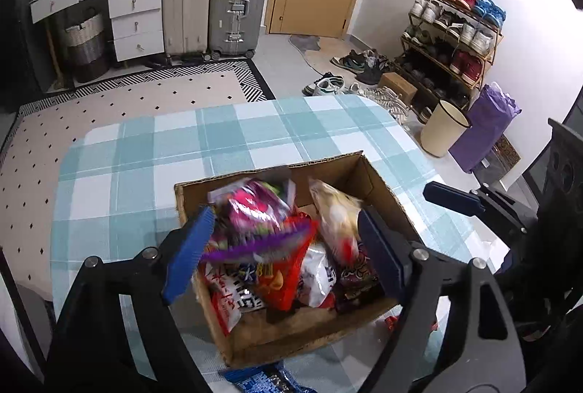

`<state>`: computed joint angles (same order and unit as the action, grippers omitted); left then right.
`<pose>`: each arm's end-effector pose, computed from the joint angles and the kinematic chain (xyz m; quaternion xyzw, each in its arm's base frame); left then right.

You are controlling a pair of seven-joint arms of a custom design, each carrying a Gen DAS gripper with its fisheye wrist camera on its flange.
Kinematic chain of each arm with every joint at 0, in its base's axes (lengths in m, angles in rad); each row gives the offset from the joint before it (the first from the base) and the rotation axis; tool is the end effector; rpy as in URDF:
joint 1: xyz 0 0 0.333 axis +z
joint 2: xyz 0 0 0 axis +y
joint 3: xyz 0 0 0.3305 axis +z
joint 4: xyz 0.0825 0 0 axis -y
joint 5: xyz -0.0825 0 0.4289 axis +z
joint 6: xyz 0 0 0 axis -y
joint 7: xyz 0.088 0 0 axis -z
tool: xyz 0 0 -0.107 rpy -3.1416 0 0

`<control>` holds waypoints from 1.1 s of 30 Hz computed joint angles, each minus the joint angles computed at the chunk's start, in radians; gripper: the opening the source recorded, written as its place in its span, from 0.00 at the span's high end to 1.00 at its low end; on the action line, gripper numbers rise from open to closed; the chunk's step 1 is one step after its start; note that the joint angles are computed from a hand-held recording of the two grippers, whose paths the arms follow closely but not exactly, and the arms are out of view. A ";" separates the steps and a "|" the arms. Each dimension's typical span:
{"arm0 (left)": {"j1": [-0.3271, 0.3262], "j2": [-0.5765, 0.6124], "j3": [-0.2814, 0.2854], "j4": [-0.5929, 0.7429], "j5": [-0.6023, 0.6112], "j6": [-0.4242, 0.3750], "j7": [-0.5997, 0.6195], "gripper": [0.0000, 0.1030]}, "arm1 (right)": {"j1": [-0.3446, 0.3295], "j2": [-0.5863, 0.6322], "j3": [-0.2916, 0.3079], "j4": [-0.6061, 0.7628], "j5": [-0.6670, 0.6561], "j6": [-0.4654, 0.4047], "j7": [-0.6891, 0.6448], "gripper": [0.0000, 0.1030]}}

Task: Organize snacks
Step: 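Pull both tools back from the box toward the blue and red packs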

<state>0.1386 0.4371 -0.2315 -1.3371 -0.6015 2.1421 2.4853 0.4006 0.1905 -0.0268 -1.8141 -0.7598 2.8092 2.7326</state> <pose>0.7691 -0.0592 0.5401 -0.3801 0.8501 -0.3611 0.0486 0.6390 0.2877 0.5135 -0.5811 0.6839 -0.2570 0.3585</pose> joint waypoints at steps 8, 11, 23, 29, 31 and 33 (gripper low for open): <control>0.017 -0.073 0.013 -0.082 -0.022 0.017 0.041 0.23 | 0.004 -0.053 0.014 -0.042 -0.065 -0.037 0.073 0.26; 0.016 -0.112 0.024 -0.129 -0.028 0.039 0.064 0.23 | 0.003 -0.079 0.029 -0.057 -0.111 -0.053 0.118 0.25; 0.022 -0.269 0.082 -0.288 -0.116 0.087 0.131 0.21 | -0.024 -0.186 0.113 -0.122 -0.235 -0.136 0.243 0.22; 0.008 -0.367 0.122 -0.409 -0.172 0.161 0.179 0.17 | -0.035 -0.246 0.155 -0.168 -0.294 -0.180 0.314 0.15; 0.003 -0.391 0.137 -0.442 -0.181 0.164 0.180 0.17 | -0.041 -0.267 0.169 -0.189 -0.308 -0.190 0.344 0.13; -0.002 -0.421 0.150 -0.483 -0.186 0.173 0.181 0.17 | -0.044 -0.281 0.183 -0.203 -0.308 -0.198 0.355 0.13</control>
<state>0.1361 0.0160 -0.0815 -1.8204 -0.7873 2.3148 2.6658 0.3565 -0.0910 0.1558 -2.0175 -1.0678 2.6113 3.0877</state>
